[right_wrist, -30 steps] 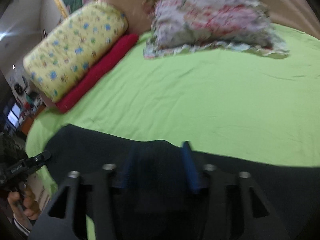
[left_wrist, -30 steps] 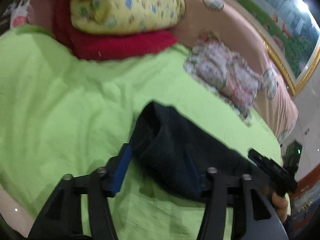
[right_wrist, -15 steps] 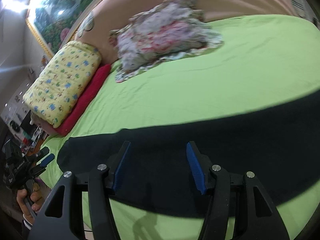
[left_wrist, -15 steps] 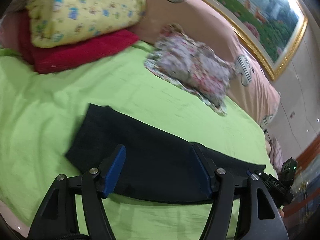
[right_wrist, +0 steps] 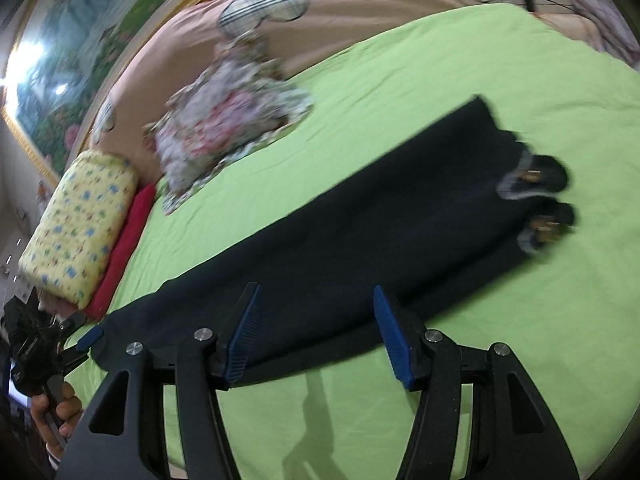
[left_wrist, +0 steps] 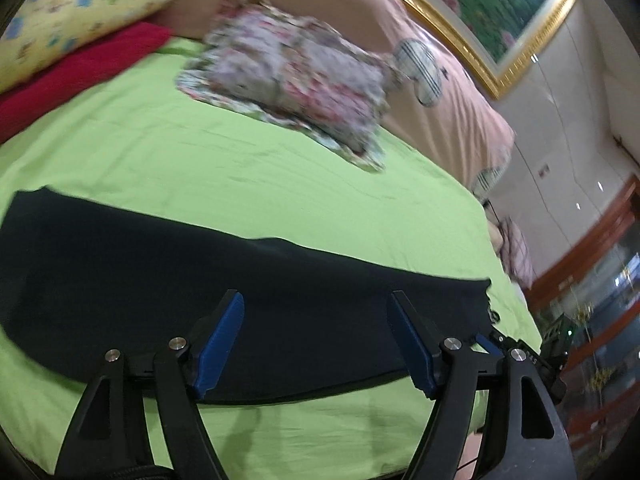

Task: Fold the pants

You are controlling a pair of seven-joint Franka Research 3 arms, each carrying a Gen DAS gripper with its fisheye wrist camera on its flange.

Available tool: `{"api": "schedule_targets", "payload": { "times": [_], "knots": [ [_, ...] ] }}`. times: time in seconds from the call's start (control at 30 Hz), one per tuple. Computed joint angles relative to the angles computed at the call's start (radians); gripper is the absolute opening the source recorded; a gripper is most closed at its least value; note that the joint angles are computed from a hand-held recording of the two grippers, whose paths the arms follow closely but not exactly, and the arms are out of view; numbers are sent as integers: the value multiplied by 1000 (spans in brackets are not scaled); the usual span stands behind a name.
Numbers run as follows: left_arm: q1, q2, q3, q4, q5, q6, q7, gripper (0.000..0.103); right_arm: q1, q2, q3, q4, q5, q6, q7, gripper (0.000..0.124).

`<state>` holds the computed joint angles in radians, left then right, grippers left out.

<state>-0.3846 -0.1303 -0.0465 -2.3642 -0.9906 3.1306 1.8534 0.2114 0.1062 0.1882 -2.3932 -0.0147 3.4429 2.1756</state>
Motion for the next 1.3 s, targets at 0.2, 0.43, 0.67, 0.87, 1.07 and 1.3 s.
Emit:
{"api": "schedule_targets", "payload": {
  "times": [0.2,0.43,0.67,0.87,1.07,1.3],
  "knots": [
    [55,86,-77,103,174,-57,-112,80,8,-34,-40,-62,63,28,11,59],
    [125,204,-166,254,218,-140,-115,80,42,-64,-88,-112,159,80,-28,59],
    [158,351,-216,450,459,-259,-217,81,-10,-60,-103,-115,33,62,127,59],
    [160,512,-247,682,670,-395,-280,81,-85,-34,-96,-98,-138,74,347,60],
    [152,674,-289,919,805,-517,-323,81,-119,19,-83,-51,-164,121,435,67],
    [72,906,-288,1310,904,-750,-298,82,-150,62,-51,-12,-124,119,374,22]
  ]
}}
